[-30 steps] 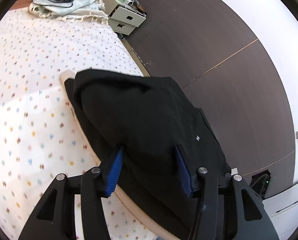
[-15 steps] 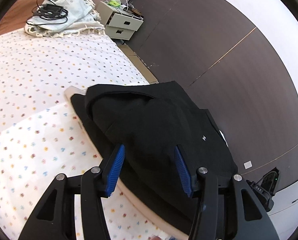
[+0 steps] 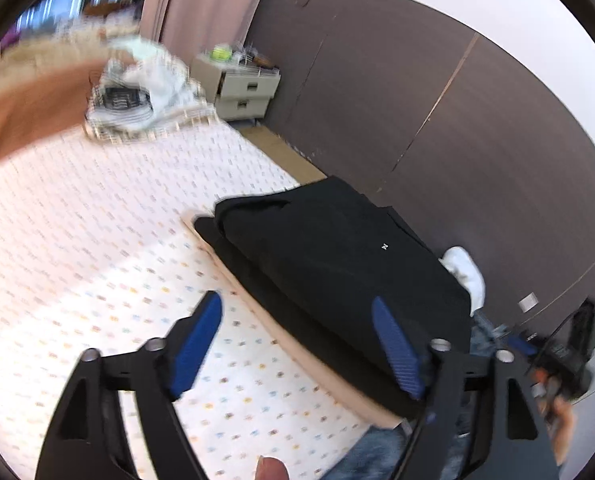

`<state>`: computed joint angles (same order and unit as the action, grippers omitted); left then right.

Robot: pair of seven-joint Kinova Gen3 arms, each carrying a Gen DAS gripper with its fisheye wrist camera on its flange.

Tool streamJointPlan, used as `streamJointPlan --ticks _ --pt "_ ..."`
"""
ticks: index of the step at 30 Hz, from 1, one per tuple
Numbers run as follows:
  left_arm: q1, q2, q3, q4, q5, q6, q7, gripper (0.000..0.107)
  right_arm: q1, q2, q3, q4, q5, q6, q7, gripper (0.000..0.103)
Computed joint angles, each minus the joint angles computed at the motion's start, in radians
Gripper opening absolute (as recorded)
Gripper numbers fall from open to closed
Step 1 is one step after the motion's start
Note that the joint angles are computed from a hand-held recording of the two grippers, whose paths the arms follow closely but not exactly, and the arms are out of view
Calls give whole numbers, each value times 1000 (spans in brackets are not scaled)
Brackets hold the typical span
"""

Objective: Fold large clothes

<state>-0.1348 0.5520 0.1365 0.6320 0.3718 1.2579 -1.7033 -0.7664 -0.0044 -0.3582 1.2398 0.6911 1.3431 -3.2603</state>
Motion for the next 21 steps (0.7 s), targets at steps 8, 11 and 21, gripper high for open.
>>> streamJointPlan --ticks 8,11,21 --pt "-34 -245 -32 274 9 -101 -127 82 -147 18 -94 -56 193 173 -78 98" --pt "-43 -329 -53 351 26 -122 -164 82 -220 35 -107 -86 239 236 -88 98" --pt "-40 -585 -160 586 98 -197 -259 98 -510 119 -102 -204 438 471 -83 103"
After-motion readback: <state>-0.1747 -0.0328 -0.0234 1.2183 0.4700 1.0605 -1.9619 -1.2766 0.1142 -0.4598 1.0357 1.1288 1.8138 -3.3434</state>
